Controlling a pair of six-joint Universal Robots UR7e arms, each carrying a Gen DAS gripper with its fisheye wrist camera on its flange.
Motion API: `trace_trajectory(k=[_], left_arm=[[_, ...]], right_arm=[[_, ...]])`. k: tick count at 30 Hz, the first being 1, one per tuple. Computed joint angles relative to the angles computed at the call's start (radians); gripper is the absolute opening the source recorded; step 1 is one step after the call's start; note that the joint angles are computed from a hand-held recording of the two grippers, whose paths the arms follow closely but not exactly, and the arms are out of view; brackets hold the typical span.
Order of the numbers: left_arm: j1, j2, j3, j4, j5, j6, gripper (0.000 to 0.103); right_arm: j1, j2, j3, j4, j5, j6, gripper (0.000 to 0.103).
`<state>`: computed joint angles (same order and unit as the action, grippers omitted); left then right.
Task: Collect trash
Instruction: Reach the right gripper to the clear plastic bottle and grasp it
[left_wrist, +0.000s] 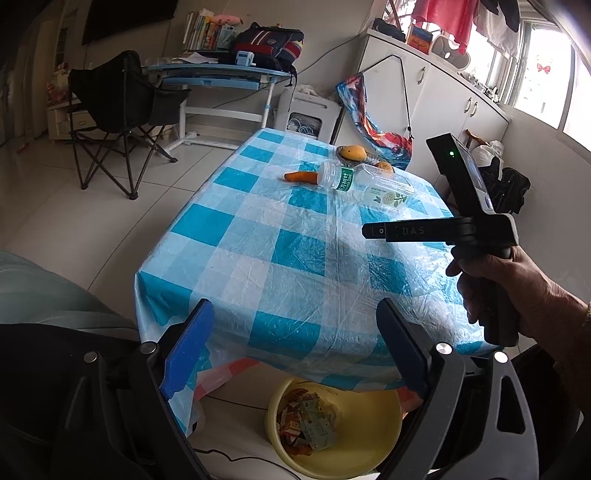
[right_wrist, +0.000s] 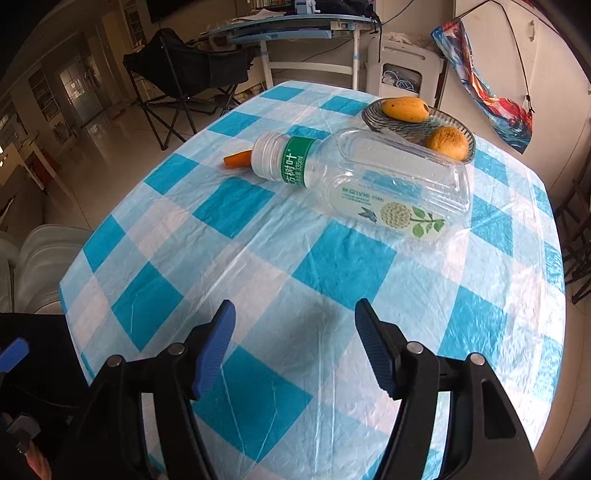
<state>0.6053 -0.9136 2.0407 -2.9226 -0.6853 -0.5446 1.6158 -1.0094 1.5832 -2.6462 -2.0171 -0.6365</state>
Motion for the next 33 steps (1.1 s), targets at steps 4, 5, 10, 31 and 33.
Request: trace_trajectory(k=[4,5,10,31,33], left_arm=[[0.007,0.009,-0.014,0.013,-0.004,0.001,0.087],[0.008,0.010,-0.016,0.012,-0.004,0.001,0.087],[0.016,0.013,-0.027,0.034,-0.002,-0.019,0.088],[0.066,0.029,-0.087,0.152,-0.058,-0.077,0.088],[0.075,0.028,-0.101,0.157,-0.075,-0.070,0.088]], right_arm=[[-0.002,0.018,-0.026,0.021,0.009,-0.014,0.066],[-0.003,0.019,-0.024,0.021,0.013,-0.014,0.067],[-0.004,0.004,0.009,0.002,0.019,-0.039,0.070],[0.063,0.188,-0.253,-0.105,-0.119,-0.488,0.077],[0.066,0.236,-0.301,-0.120,-0.180,-0.581,0.077]])
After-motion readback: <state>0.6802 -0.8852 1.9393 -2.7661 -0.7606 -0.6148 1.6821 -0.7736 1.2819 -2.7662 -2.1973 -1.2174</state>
